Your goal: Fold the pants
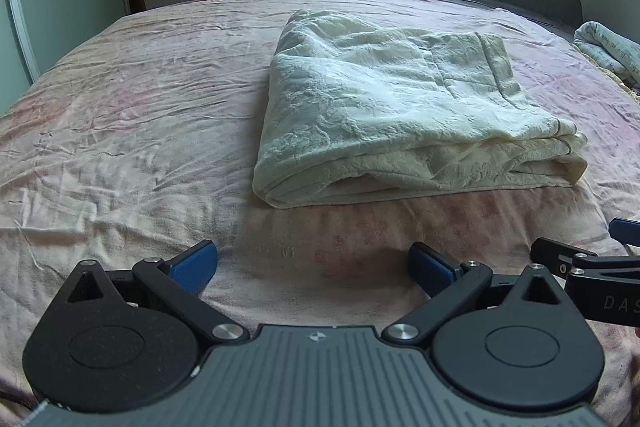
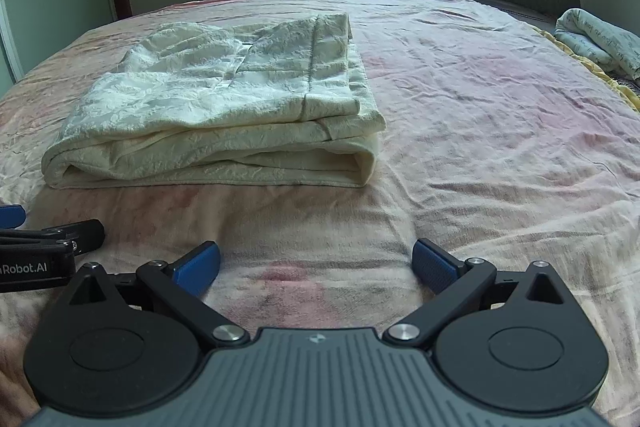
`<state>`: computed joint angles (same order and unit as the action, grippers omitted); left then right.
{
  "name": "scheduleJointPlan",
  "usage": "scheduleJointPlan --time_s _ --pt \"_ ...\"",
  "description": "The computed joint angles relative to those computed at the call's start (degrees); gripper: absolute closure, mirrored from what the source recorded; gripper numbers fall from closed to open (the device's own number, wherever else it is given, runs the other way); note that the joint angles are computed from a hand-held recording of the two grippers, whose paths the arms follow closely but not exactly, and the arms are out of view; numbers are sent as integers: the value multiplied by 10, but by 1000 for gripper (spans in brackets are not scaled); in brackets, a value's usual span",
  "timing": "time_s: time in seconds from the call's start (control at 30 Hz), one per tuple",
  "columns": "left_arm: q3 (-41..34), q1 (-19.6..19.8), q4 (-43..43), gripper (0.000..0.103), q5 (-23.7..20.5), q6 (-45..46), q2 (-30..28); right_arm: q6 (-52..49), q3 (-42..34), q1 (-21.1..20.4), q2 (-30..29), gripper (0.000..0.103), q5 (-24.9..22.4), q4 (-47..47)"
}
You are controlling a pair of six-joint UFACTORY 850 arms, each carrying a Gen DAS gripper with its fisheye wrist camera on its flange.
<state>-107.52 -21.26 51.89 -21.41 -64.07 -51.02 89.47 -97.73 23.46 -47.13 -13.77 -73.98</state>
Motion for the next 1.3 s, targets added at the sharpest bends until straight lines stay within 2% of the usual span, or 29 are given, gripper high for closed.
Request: scheduleJointPlan --time_s 1.3 --pt "2 0 3 0 0 -5 1 -4 0 0 0 0 2 1"
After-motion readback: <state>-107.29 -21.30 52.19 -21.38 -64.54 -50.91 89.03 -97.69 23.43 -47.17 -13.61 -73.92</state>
